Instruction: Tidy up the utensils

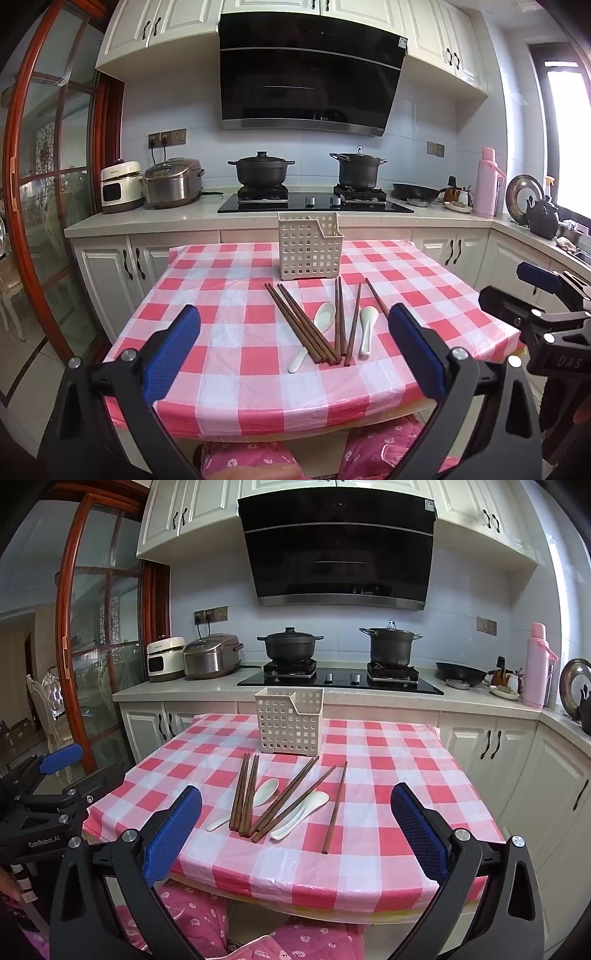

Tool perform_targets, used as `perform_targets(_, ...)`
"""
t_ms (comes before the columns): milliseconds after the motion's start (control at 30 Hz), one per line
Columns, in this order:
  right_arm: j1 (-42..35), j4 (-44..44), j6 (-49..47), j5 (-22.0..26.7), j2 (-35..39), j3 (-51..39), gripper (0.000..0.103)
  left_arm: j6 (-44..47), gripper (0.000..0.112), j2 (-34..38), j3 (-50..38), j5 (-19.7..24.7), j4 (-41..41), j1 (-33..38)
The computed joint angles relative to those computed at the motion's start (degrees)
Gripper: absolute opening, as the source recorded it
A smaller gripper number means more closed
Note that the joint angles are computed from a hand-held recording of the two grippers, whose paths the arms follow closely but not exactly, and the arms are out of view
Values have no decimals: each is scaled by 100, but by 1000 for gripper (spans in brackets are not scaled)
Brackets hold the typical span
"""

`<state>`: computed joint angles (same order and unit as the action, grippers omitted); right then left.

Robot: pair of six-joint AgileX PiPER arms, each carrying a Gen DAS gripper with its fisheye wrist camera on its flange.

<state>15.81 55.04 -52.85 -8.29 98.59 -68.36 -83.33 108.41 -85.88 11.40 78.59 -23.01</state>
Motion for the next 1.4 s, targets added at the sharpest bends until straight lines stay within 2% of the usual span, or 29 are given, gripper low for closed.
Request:
perform_targets(100,55,630,-541,-59,126,-130,96,27,98,1,-5,19,-25,-3)
perform_targets(367,18,678,-603,17,104,-156,96,159,98,2,-10,15,-138,-3)
perform_targets(467,14,337,-255,-8,63,-75,96,190,99,-8,-1,6,-158,3)
perform_targets(600,19,421,-333,2,61,-86,96,200,99,0,-9,8,-171,5)
perform_targets(700,48,36,63,-56,134,-79,96,218,98,3,-14,16,-178,-1)
perform_targets(1400,87,81,37,-61,111,-78,96,-25,98,-12,36,53,35,-53)
